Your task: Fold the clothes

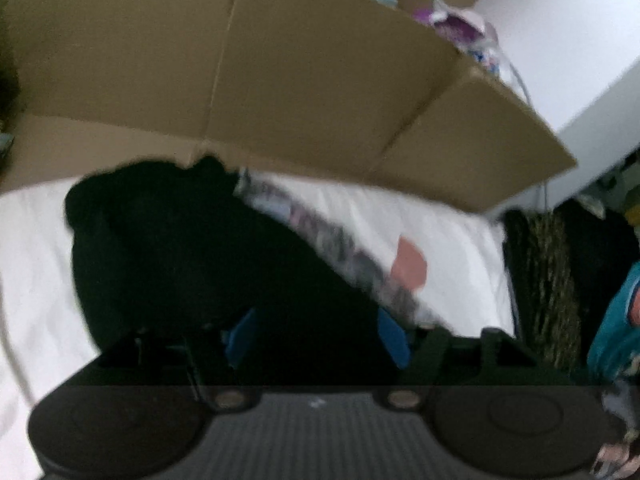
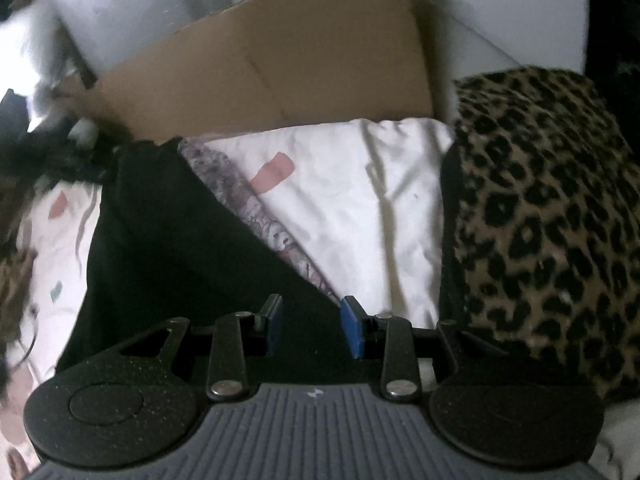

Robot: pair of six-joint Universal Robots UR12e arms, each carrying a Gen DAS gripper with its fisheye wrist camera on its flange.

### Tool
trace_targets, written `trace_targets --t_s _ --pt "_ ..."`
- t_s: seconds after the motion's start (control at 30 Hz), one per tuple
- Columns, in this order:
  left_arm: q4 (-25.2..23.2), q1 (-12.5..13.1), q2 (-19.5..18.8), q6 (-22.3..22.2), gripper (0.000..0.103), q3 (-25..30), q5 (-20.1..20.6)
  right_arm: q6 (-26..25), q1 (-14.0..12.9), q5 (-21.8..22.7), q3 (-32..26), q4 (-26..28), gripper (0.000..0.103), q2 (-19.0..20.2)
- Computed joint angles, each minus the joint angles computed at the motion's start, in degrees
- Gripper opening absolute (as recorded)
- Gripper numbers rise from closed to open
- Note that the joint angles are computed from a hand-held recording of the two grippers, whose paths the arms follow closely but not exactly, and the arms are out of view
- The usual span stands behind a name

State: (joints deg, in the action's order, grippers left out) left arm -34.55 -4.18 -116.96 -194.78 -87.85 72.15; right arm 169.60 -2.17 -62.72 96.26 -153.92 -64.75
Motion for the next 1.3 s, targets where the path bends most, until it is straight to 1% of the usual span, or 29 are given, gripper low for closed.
trace_targets --t_s 0.07,0.17,0.27,0.37,0.4,0.43,0.5,0.53,0.63,0.73,0.8,0.87,0.9,0.93,1.0,1.03,1.07,1.1,1.17,1.23,1.3 --pt "-0.3 0.1 -1.0 -0.8 0.068 1.6 0.4 0.0 0.3 -0.3 -0.8 0.0 0.039 0.5" --pt "-1.5 0.2 -2.2 -2.4 0.068 3.8 0.8 2.1 0.5 0.2 -1.6 -1.0 0.039 1.2" --pt "-3.3 0.1 -3.5 -2.0 0.067 6.2 1.3 2.4 0.9 0.2 -2.8 -0.3 0.039 1.9" --pt "-5.5 0.0 -4.6 -2.3 0.063 8.4 2.3 3.5 1.5 -0.2 -3.9 -0.5 0.039 2.6" --pt "-6.5 0.0 -4.9 -3.0 0.061 9.1 2.9 4.1 1.6 -0.1 -4.2 -0.9 0.039 2.9" --pt "-7.7 -0.2 -5.2 -3.5 0.055 9.9 4.2 4.8 1.8 -0.1 -4.3 -1.5 0.039 3.1" --pt "-10.8 -0.8 -6.0 -3.3 0.045 12.0 8.1 6.3 2.4 0.0 -4.7 -3.4 0.039 3.8" --pt "-12.0 -0.9 -6.3 -3.2 0.043 12.9 8.9 5.9 2.7 0.2 -5.0 -4.1 0.039 4.2" --pt "-14.7 -0.8 -7.2 -3.3 0.043 15.1 9.5 4.2 3.4 1.1 -6.4 -6.0 0.039 5.5" --pt "-15.6 -0.6 -8.2 -3.7 0.043 16.9 8.4 6.3 3.6 2.6 -8.2 -4.2 0.039 6.7" --pt "-16.5 -0.5 -9.0 -4.7 0.043 18.0 7.2 6.0 3.9 2.3 -8.6 -2.9 0.039 6.9" --pt "-18.3 -0.6 -9.7 -6.2 0.043 19.1 6.9 5.9 4.2 1.2 -8.8 -1.3 0.039 6.7" --pt "-19.8 -0.9 -10.0 -7.1 0.043 19.9 8.1 6.0 4.2 1.0 -8.9 -0.4 0.039 6.5" --pt "-21.2 -1.3 -10.3 -7.8 0.043 20.7 9.7 5.0 4.3 1.4 -8.9 0.1 0.039 6.4" --pt "-22.1 -1.7 -10.5 -6.8 0.043 21.2 10.0 1.9 4.4 2.5 -8.9 0.6 0.039 6.5" --pt "-22.3 -1.9 -10.6 -6.1 0.043 21.4 10.3 1.7 4.4 2.3 -8.8 -0.2 0.039 6.6" --pt "-22.5 -2.1 -10.7 -5.9 0.043 21.6 10.8 2.9 4.6 1.6 -8.7 -0.9 0.039 6.8" --pt "-22.8 -2.3 -10.8 -6.8 0.043 21.7 11.2 4.5 4.7 0.8 -8.8 -1.2 0.039 6.8" --pt "-23.2 -2.3 -11.0 -8.7 0.043 21.9 10.8 4.3 4.7 1.2 -8.4 -2.4 0.039 6.8" --pt "-23.4 -2.4 -11.2 -9.1 0.043 22.0 10.1 3.5 4.5 1.9 -8.0 -3.6 0.039 6.8" --pt "-24.2 -2.5 -11.4 -8.7 0.043 22.5 10.0 4.4 4.4 2.2 -8.4 -2.3 0.039 7.0"
